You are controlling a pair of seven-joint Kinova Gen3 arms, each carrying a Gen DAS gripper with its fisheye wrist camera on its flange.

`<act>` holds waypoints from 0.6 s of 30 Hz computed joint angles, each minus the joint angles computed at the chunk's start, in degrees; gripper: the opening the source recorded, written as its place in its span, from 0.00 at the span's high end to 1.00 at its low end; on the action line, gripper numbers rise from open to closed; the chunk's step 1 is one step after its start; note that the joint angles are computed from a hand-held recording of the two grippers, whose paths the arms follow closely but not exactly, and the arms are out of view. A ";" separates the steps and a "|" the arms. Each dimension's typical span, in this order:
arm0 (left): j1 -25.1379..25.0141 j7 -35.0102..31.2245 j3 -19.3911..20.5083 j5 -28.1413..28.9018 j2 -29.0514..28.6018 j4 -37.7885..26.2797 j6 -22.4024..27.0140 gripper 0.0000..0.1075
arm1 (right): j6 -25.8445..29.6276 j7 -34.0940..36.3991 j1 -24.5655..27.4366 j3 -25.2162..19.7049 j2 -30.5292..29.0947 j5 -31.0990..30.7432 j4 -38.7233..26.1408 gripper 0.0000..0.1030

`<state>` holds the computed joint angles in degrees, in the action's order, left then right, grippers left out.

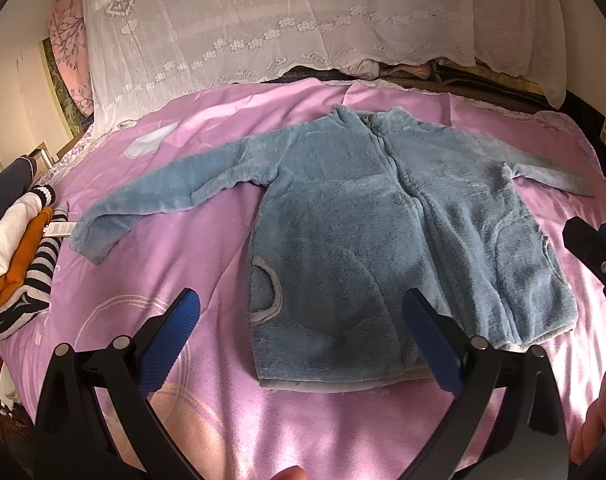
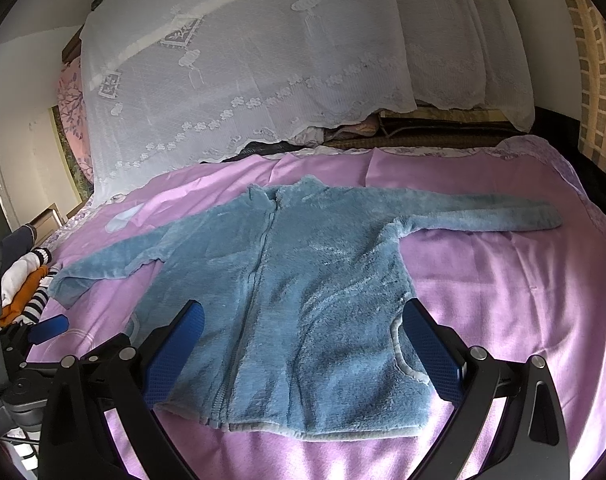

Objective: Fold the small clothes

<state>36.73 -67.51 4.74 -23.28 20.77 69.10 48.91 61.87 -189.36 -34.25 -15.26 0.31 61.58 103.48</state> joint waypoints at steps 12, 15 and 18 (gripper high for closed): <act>-1.98 -2.27 -0.19 2.59 2.47 -2.53 1.41 0.08 | -0.61 -0.31 0.27 1.23 1.30 -1.18 -0.51 0.03; -3.13 -5.33 -0.53 4.61 3.37 -3.45 1.13 0.08 | -2.40 -1.69 0.88 1.75 0.94 -0.55 0.71 0.03; -7.93 -11.39 2.55 8.14 5.31 -6.14 1.71 0.08 | -7.18 -4.38 2.45 2.52 -0.37 -0.25 3.27 0.03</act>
<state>28.81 -78.90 7.29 -15.14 26.08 62.96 50.62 54.68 -193.74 -31.80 -12.74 -0.06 61.32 106.74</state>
